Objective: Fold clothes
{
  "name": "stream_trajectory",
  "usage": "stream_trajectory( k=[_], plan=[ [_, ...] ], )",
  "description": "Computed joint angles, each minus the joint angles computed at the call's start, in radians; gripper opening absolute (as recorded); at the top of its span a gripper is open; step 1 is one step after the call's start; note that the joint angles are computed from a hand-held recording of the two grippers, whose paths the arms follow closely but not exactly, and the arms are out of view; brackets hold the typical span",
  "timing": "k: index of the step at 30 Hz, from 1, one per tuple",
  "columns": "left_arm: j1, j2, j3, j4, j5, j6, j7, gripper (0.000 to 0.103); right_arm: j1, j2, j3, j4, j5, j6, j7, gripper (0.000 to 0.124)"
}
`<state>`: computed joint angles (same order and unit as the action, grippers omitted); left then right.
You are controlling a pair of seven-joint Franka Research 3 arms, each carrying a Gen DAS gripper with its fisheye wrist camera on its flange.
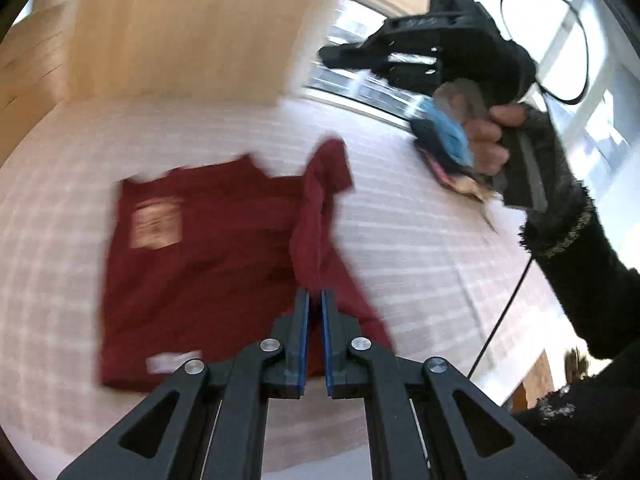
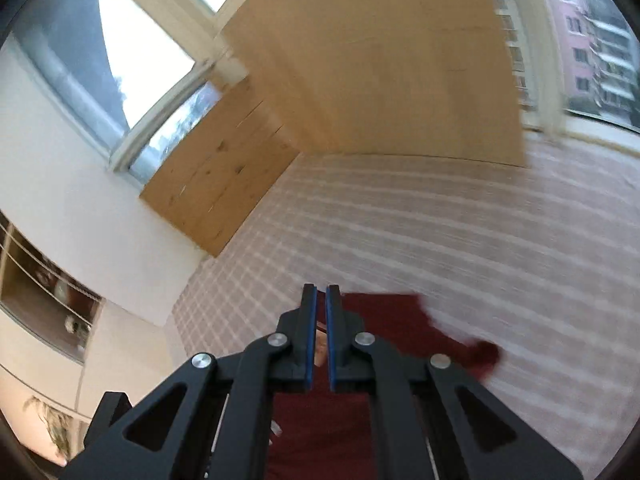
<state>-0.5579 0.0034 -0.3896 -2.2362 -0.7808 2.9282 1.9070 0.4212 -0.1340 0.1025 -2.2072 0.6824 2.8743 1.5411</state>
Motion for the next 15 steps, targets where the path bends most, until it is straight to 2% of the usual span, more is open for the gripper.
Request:
stream_trajectory(
  k=[3,4,7,9,11,14,15],
  plan=[
    [0.025,-0.020,0.037,-0.059,-0.116,-0.028,0.089,0.005,-0.009,0.152,0.033,0.152,-0.197,-0.088,0.153,0.005],
    [0.034,-0.019,0.047,-0.067,-0.152,-0.051,0.125,0.004,-0.008,0.161,0.031,0.161,-0.263,-0.121,0.209,0.005],
    [0.053,-0.025,0.061,-0.088,-0.249,-0.103,0.238,0.004,0.002,0.169,0.022,0.173,-0.471,-0.235,0.389,0.020],
    [0.060,-0.024,0.065,-0.092,-0.307,-0.136,0.318,0.004,0.004,0.164,0.023,0.172,-0.558,-0.302,0.457,0.030],
    [0.066,-0.017,0.063,-0.081,-0.321,-0.156,0.362,0.004,0.006,0.179,0.026,0.190,-0.607,-0.351,0.490,0.035],
    [0.079,0.021,0.057,-0.033,-0.292,-0.183,0.365,0.004,0.023,0.264,0.031,0.276,-0.688,-0.417,0.438,0.054],
    [0.086,0.031,0.054,-0.022,-0.283,-0.190,0.368,0.004,0.037,0.298,0.029,0.309,-0.739,-0.442,0.418,0.054]
  ],
)
